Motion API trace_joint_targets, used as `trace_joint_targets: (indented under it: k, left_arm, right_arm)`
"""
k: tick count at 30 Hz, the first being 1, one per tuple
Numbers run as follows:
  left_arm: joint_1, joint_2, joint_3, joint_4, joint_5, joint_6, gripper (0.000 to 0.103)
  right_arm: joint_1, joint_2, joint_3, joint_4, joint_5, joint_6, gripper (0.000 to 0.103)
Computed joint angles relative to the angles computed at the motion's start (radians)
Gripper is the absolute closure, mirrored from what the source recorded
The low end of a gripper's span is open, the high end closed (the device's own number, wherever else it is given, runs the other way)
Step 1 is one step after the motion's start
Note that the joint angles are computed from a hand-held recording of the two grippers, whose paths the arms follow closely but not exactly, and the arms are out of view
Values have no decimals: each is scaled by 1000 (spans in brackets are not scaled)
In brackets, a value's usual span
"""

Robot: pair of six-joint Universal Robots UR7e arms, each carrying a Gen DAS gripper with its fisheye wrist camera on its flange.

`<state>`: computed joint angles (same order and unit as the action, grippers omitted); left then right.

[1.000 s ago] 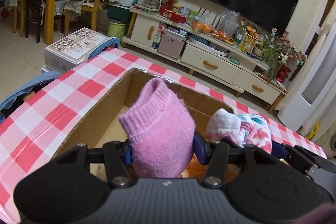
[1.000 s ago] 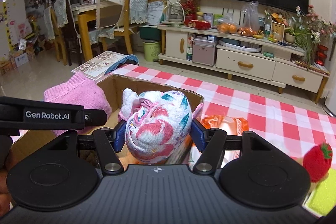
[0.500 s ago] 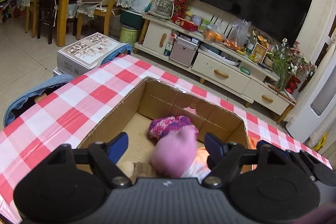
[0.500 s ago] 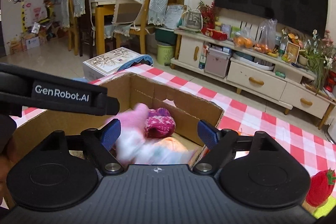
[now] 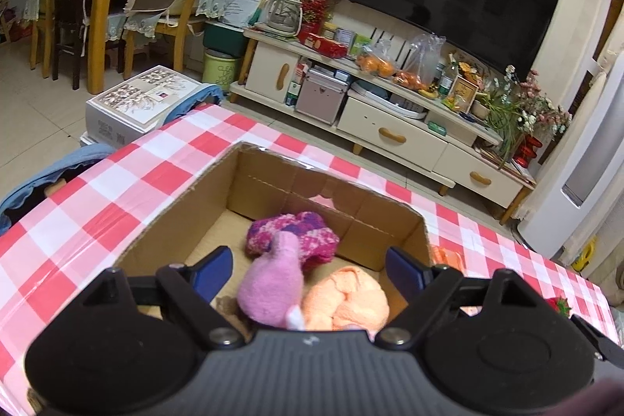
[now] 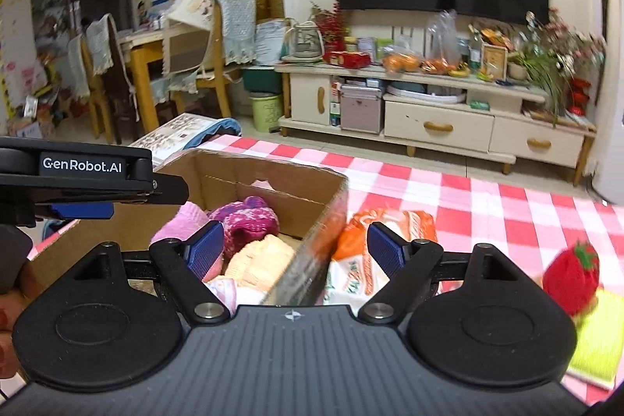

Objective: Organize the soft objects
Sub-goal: 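Move both open grippers back from the box toward the soft pile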

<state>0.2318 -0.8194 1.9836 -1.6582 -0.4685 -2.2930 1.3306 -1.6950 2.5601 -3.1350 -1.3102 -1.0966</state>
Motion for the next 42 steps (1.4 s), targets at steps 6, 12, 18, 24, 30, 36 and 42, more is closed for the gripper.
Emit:
trace_joint_targets:
  k: [6,12,18,24,30,36,42]
  left_arm:
    - [5,25,-21,-23,7,41,15]
    - [10,45,-35,-59,11,88,6]
    - [13,70,-43,-125,26,156,5]
    - [18,100,-55,-212,33,249,4]
    - [25,128,-73,-265,41,311,4]
    - [32,153,-89,-316,45,374,4]
    - [36,180,-105,-369,54,431,4]
  right_arm:
    - [-58,-57,22,30,39,0,2]
    - [-85,-94,23,67,38,24,0]
    - [-105,-110,31,66,34,65,0]
    - [-132,-126,43,50,49,79,0]
    - [-141,-118,56,11,58,102,0]
    - [-151,-105,67,-27,63,116,0]
    - [-182,-116,77,-34,85,116,0]
